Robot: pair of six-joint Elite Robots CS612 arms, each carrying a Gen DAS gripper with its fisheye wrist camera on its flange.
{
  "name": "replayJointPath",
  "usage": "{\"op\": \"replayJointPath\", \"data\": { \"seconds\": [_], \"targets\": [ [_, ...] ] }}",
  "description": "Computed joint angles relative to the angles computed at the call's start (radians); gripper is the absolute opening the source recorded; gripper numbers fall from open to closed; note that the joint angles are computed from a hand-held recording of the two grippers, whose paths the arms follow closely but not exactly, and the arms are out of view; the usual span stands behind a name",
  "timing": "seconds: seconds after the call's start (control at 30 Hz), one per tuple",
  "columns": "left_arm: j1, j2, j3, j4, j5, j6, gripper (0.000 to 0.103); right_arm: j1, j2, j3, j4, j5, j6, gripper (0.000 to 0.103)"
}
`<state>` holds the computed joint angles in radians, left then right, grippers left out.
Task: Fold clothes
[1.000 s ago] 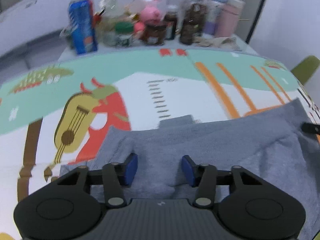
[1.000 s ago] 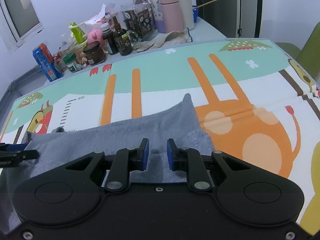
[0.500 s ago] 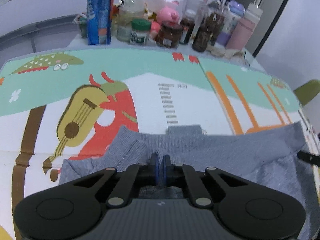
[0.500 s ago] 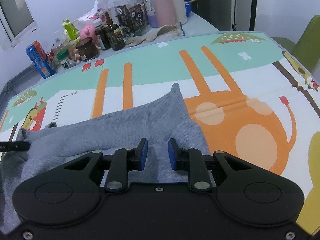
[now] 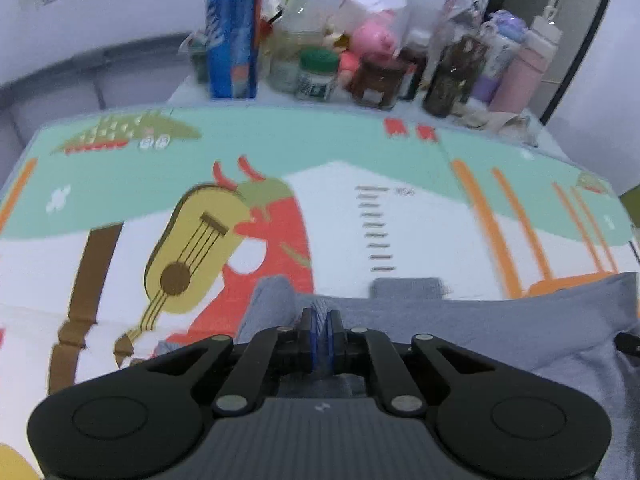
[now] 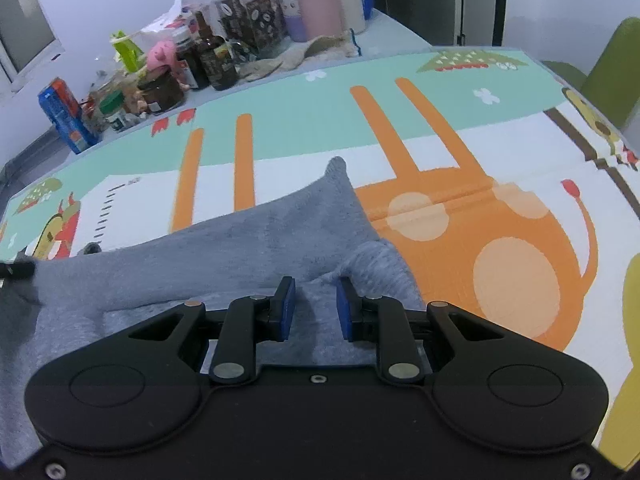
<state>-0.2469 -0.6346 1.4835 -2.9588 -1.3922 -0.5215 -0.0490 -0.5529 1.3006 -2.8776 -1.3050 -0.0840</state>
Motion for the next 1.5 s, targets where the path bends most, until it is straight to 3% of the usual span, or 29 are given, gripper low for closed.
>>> {"op": "replayJointPath", "data": {
  "seconds": [0.13, 0.23, 0.37, 0.43, 0.57, 0.77, 0.9, 1.03, 1.1, 1.2, 1.37, 1.5],
  "targets": [
    [0.001, 0.013, 0.003, -0.023, 0.013, 0.033, 0.015, 0.002, 0.01, -0.017, 0.025, -0.014, -0.02, 0.02],
    [0.005, 0.006, 0.014, -0.045, 0.015, 0.008, 0.019, 0.005, 0.018, -0.029, 0.036, -0.029, -0.062, 0.02],
    [0.003, -0.018, 0.044, -0.098, 0.075, -0.007, 0.017, 0.008, 0.016, -0.028, 0.029, -0.04, -0.075, 0.018],
    [0.011, -0.034, 0.067, -0.139, 0.048, -0.005, 0.021, 0.004, 0.006, -0.012, -0.002, -0.017, -0.064, 0.019],
    [0.015, -0.069, 0.123, -0.192, 0.041, -0.019, 0.041, -0.002, -0.02, 0.033, -0.083, 0.02, -0.08, 0.02],
    [0.008, -0.119, 0.212, -0.25, -0.022, -0.032, 0.043, -0.015, -0.069, 0.102, -0.117, 0.073, -0.072, 0.02],
    [-0.014, -0.141, 0.272, -0.32, -0.076, -0.02, 0.048, -0.021, -0.101, 0.163, -0.137, 0.085, -0.079, 0.02],
    [-0.038, -0.143, 0.3, -0.326, -0.126, 0.008, 0.053, -0.028, -0.127, 0.226, -0.136, 0.104, -0.078, 0.02],
    [-0.053, -0.144, 0.31, -0.298, -0.102, 0.007, 0.053, -0.032, -0.139, 0.256, -0.122, 0.122, -0.077, 0.02],
    [-0.071, -0.148, 0.327, -0.245, -0.006, -0.025, 0.052, -0.038, -0.154, 0.296, -0.098, 0.139, -0.083, 0.02],
    [-0.07, -0.163, 0.361, -0.187, 0.126, -0.084, 0.033, -0.051, -0.162, 0.338, -0.124, 0.096, -0.09, 0.02],
    [-0.072, -0.195, 0.397, -0.211, 0.152, -0.123, 0.033, -0.066, -0.174, 0.361, -0.159, 0.077, -0.064, 0.019]
  ]
}}
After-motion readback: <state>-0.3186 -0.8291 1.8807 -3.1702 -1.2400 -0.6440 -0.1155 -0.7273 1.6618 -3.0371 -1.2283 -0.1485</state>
